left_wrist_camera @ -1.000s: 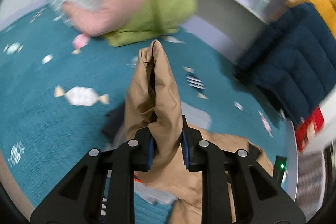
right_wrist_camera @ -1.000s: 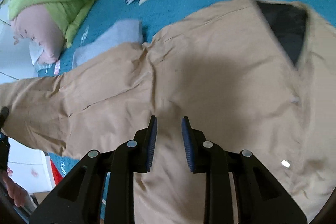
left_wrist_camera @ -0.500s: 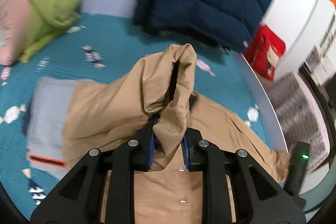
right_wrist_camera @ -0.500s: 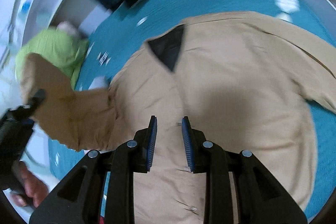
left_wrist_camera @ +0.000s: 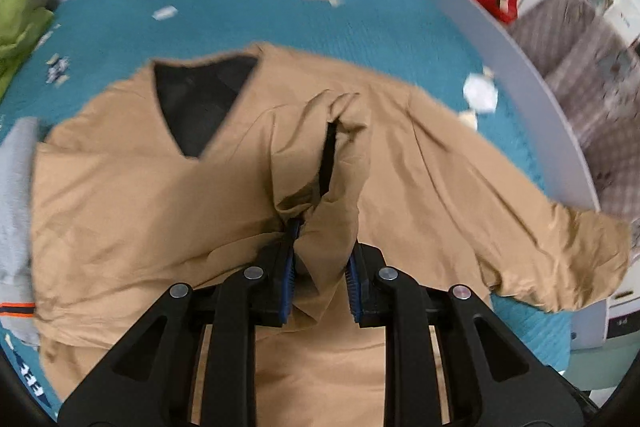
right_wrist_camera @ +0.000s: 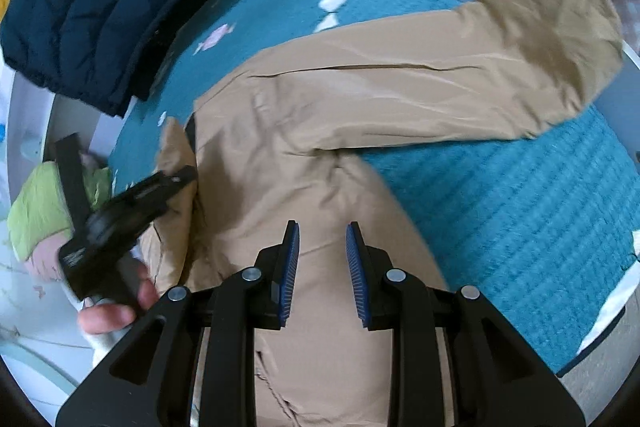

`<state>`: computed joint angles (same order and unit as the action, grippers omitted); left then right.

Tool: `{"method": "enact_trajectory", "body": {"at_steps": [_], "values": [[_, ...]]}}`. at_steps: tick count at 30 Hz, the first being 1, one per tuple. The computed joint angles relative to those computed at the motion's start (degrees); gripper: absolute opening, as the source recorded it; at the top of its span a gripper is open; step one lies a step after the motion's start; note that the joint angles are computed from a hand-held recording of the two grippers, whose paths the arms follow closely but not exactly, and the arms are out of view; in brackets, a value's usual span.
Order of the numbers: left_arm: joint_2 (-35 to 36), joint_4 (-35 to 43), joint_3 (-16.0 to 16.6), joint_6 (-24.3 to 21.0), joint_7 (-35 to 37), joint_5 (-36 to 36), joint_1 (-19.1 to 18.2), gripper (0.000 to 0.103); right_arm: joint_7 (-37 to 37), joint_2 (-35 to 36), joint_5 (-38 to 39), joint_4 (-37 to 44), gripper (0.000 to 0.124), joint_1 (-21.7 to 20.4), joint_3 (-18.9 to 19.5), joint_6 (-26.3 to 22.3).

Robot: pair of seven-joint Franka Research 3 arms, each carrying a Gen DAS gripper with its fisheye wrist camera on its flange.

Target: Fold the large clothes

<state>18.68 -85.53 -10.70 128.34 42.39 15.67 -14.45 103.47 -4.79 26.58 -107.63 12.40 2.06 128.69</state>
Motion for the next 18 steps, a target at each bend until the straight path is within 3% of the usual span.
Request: {"method": "enact_trajectory", "body": {"at_steps": [1,3,4,5,8,11,13,18], "values": [[1.0,1.0,-0.1,-1.3,0.5,0.2,-0.3,0.026,0.0,0.0,-0.3,-0.2,0.026,0.0,0.0,0.3],[1.9,2.3,-1.6,-4.0,4.3,-3.9,0.7,0.060,0.6,1.0,-1.2,1.1,0.035,0.0,0.1,-0.4],[1.1,0.9,-2.1,-2.3,5.5,-6.1,1.4,0.064,-0.2,0.2,-1.2,0.3,0.046,-0.1,0.0,-0.3],[-1.2,-2.5,-2.3,1.1,5.9,-8.0,2.1,0.067,-0.3,0.6,-1.7,1.0,0.054,0.0,0.1,0.2],[-6.2,-7.9,-2.5,5.0,7.9,-11.5,3.3,0.067,-0.7,2.2,-3.7,3.5,0.065,0.4,0.6,0.5],[-13.1,-15.1,-1.7,9.1,10.0,-14.7,4.8,0.068,-2.3,5.5,-3.4,7.5,0.068,1.1,1.0,-0.1],[-16.4,-17.8,-0.7,9.3,8.4,-13.1,5.1,0.072,-3.4,8.6,-3.5,11.2,0.068,1.7,1.5,-1.0],[-25.5,-27.5,2.0,7.4,2.9,-8.8,8.0,0.072,-4.1,18.4,-5.7,22.8,0.068,3.9,2.7,-5.5]]}}
